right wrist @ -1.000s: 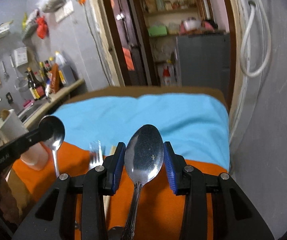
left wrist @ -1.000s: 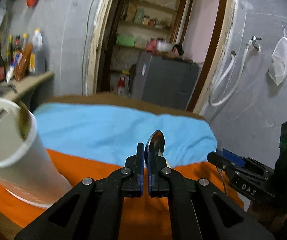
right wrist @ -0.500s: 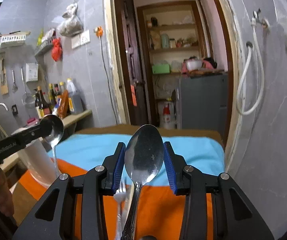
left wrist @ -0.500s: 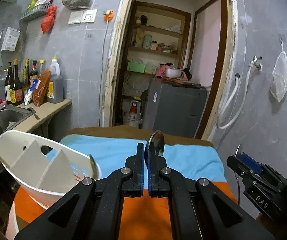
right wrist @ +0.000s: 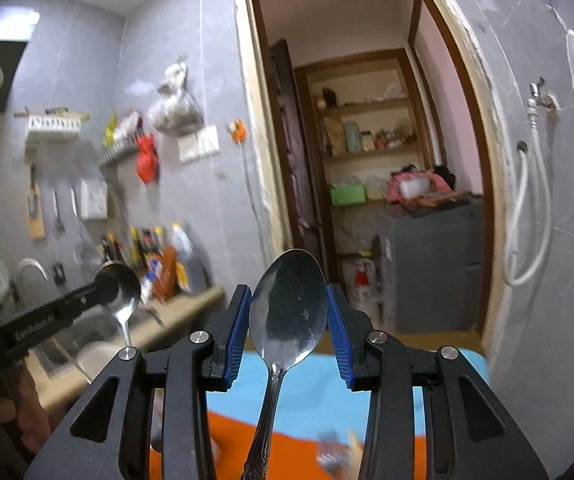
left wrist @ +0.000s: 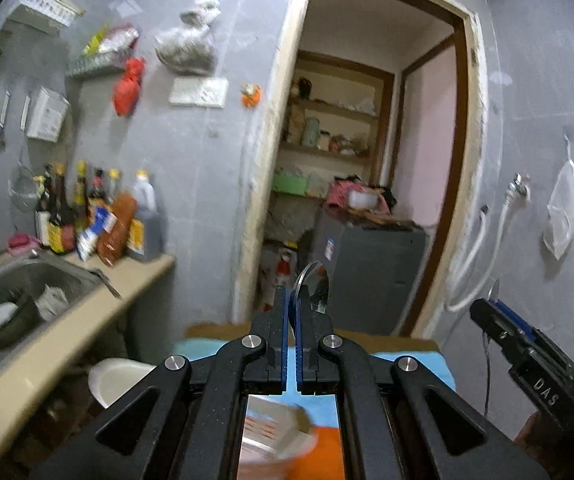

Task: Organize utensils
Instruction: 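Lift the silver spoon with the left tool while the right tool lifts its spoon, then carry both held silver spoons over the white caddy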

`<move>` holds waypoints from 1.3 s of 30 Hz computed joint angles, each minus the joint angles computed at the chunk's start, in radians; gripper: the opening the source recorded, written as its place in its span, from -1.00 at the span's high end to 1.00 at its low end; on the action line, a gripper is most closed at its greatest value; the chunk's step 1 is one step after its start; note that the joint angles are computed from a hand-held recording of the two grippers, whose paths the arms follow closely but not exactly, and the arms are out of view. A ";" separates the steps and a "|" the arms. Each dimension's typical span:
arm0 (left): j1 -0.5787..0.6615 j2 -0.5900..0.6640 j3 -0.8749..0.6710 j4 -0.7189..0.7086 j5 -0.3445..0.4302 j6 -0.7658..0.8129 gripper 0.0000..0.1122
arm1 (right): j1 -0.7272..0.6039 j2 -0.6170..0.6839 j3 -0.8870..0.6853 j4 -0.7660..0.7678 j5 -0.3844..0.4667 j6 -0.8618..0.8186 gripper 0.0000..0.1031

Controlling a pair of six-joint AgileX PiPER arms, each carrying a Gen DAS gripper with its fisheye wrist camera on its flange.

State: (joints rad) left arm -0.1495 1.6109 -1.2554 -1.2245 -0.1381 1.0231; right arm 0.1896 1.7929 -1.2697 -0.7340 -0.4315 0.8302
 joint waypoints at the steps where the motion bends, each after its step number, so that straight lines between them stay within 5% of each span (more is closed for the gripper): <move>1: 0.030 -0.015 -0.002 -0.017 0.013 0.023 0.99 | 0.023 0.005 -0.024 0.022 -0.001 0.001 0.31; 10: 0.239 -0.084 0.012 0.227 0.023 -0.167 0.99 | 0.181 0.094 -0.189 0.215 -0.027 -0.121 0.31; 13: 0.284 -0.070 0.027 0.377 -0.013 -0.313 0.99 | 0.221 0.138 -0.225 0.302 -0.043 -0.214 0.31; 25: 0.277 0.096 0.080 0.539 -0.191 -0.449 0.99 | 0.308 0.294 -0.263 0.628 -0.113 -0.666 0.30; 39: 0.240 0.162 0.089 0.544 -0.231 -0.451 0.98 | 0.307 0.321 -0.262 0.595 -0.160 -0.653 0.30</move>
State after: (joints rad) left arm 0.0910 1.7733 -1.1665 -0.6808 -0.3693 0.5717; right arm 0.4962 2.1137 -1.5318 -0.1387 -0.5916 0.1776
